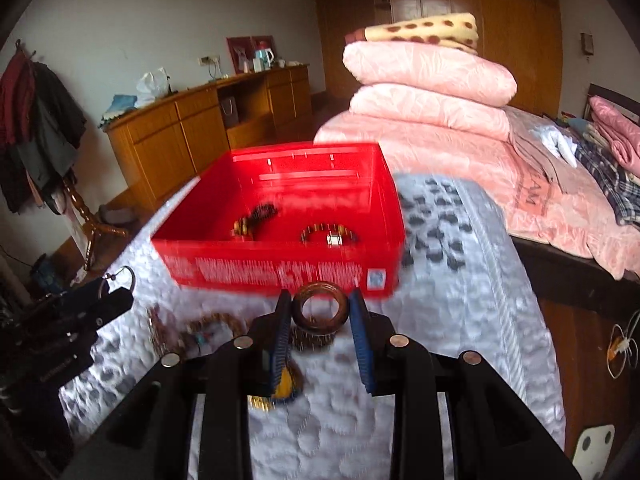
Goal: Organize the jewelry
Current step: 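Lower the bangle and ring into the red tin and open both tools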
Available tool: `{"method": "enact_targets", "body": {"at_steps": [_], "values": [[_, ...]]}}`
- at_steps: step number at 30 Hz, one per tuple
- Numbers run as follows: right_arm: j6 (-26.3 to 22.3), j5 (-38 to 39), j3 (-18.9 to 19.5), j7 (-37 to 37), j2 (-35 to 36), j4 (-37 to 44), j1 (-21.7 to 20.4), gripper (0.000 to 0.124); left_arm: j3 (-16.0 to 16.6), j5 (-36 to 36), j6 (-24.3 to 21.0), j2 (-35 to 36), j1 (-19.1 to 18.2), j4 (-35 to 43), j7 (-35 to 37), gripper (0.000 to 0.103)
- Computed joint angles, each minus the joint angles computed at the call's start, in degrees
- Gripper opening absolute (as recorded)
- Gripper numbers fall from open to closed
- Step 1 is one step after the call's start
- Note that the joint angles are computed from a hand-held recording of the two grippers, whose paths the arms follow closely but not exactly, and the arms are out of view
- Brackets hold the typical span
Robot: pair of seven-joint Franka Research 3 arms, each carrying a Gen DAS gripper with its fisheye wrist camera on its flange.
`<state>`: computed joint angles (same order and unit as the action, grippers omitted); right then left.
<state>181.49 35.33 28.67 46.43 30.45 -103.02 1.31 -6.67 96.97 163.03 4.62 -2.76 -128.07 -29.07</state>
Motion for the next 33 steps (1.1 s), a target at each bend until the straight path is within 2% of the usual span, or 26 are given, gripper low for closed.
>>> {"method": "enact_targets", "body": {"at_steps": [3, 10, 17, 21, 27, 33], "values": [[-1.3, -0.8, -1.5, 0.9, 1.3, 3.8, 1.7, 0.029, 0.1, 0.1, -0.6, 0.5, 0.0, 2.3, 1.3, 0.047], [-6.3, -4.1, -10.0, 6.1, 5.9, 14.5, 9.4, 0.029, 1.2, -4.6, -0.1, 5.6, 0.0, 10.2, 8.5, 0.047], [-13.2, -7.4, -15.5, 11.6, 12.8, 26.4, 13.8, 0.029, 3.8, -16.8, 1.0, 14.1, -0.8, 19.4, 20.9, 0.047], [-16.7, -9.8, -17.8, 15.0, 16.9, 32.8, 15.6, 0.029, 5.1, -25.0, 1.0, 18.6, -1.3, 24.1, 28.7, 0.047], [-20.3, -13.0, -19.8, 19.0, 21.3, 39.3, 16.9, 0.029, 8.2, -30.7, 1.3, 21.7, -3.5, 26.6, 33.4, 0.047], [-21.8, -14.6, -20.1, 20.4, 22.7, 41.1, 17.0, 0.029, 11.1, -34.0, 2.6, 22.9, -5.6, 27.1, 35.3, 0.047]]}}
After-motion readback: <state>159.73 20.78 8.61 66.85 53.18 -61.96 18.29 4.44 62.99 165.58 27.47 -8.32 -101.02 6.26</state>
